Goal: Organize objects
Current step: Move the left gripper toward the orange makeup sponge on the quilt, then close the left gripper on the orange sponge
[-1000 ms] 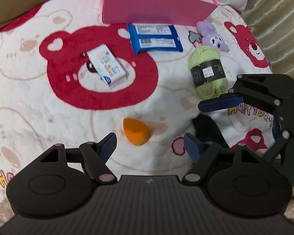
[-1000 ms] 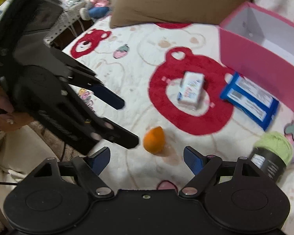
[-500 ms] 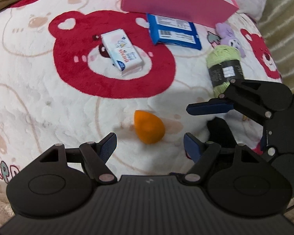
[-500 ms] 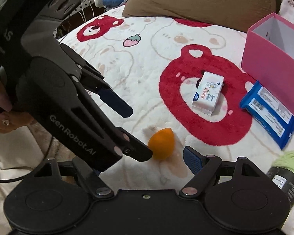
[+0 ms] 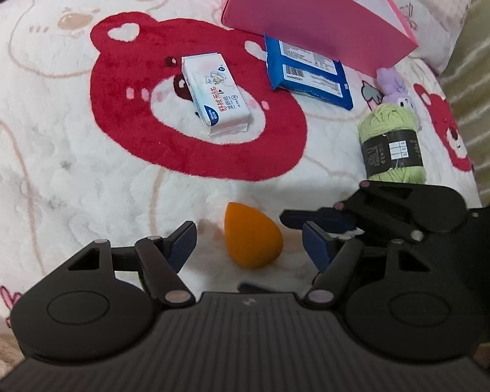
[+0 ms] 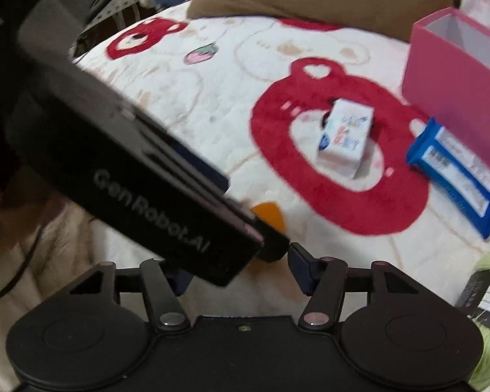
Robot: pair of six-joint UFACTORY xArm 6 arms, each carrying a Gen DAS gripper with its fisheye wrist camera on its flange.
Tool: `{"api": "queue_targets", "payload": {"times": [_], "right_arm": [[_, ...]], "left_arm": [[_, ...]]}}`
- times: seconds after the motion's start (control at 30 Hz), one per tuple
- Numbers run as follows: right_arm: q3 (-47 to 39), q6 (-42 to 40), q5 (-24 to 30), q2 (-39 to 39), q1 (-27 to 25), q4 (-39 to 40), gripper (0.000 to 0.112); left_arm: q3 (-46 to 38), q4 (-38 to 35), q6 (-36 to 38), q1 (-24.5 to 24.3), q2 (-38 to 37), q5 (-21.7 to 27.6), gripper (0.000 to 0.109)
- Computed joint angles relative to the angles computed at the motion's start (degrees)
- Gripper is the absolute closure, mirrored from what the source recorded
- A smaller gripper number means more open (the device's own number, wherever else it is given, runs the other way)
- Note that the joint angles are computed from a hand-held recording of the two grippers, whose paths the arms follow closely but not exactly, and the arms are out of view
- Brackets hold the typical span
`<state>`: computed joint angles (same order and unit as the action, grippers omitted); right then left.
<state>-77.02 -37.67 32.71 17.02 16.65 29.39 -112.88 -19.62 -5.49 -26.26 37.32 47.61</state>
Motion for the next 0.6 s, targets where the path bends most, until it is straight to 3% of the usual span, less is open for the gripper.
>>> {"api": "queue_targets", "payload": {"times": [0.1,0.2,0.3,0.43,0.6], "right_arm": [[-0.93,3.86,-0.56,1.5,-0.18,-0.55,0.056],[-0.9,3.59,-0.43,2.09,-0.27,0.89,0.071],[0.55,3.3,-2.49,1.61,0.41,1.42,0.071],[1.46,3.11,-4.38,1.62,0.72,2.01,0.071],[2.17,1.87,-5.32,1.42,0.92,3.14,0.071]], "left_arm": [[1.51,-0.76,0.05,-0.13,-0.43,-1.92,0.054],[3.17,-1.82,0.56,-0.29,-0.98,-4.15,0.058],[2.69,-3.3,0.99,-0.21,-0.51,-2.92,0.062],[2.22,1.2,-0.97,-0.91,-0.05,-1.92,0.062],[4.05,1.27,-0.02,-1.29,-0.98,-3.94,0.067]]}}
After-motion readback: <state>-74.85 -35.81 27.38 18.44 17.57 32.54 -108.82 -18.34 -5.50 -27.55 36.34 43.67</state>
